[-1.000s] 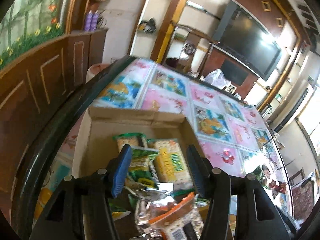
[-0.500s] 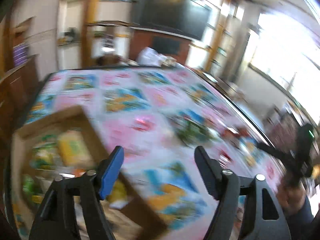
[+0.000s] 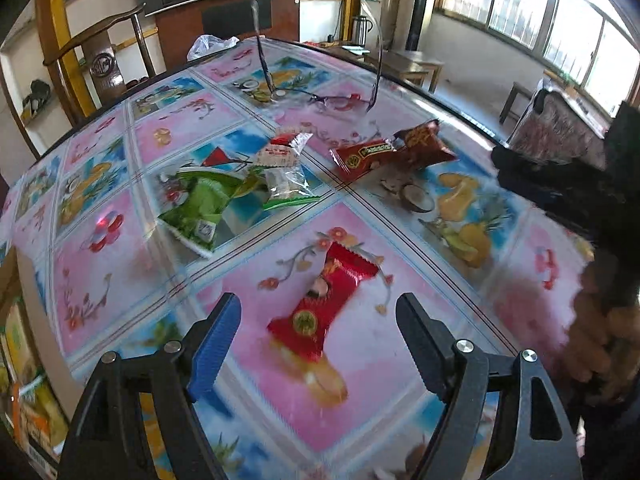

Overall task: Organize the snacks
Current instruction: 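Grasp the red-wrapped candy with the left gripper while the right gripper grasps a brown-red foil candy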

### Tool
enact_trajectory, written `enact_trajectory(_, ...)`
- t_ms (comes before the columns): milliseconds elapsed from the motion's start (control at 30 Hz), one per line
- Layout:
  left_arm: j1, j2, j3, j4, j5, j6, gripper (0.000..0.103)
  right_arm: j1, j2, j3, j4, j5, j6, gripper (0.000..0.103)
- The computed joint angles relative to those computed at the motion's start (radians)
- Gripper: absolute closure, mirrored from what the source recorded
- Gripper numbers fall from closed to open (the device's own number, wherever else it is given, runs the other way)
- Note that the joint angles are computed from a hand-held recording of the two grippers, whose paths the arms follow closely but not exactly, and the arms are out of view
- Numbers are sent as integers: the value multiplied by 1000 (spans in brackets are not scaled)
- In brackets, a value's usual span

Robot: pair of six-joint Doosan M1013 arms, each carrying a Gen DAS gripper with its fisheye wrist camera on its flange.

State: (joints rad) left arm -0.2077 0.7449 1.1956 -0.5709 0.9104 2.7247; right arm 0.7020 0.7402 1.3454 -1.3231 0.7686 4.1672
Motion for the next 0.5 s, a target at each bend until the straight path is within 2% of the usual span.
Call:
enact_trajectory(67,-11,-1,11,21,-33,-17,38,1,-2,1,-6,5,-4,54)
enact_trajectory(167,-20,5,11,45,-32,-36,55,2,-2,3,-18,3,-1,54)
enact_trajectory(200,-23,-1,25,43,-64,-33,57,3,-3,3,-16,4,-3,54)
enact_trajectory(333,-24,-16,58,21,-112,-51,80,2,1,-4,-11,9,-4,54)
enact_trajectory(367,-24,-20,66,16,-123,-56,83,0,2,-6,-2,10,-11,54)
enact_trajectory(500,-15,-23,74,-15,-124,-57,84,-23,6,-38,112,-7,-153,54)
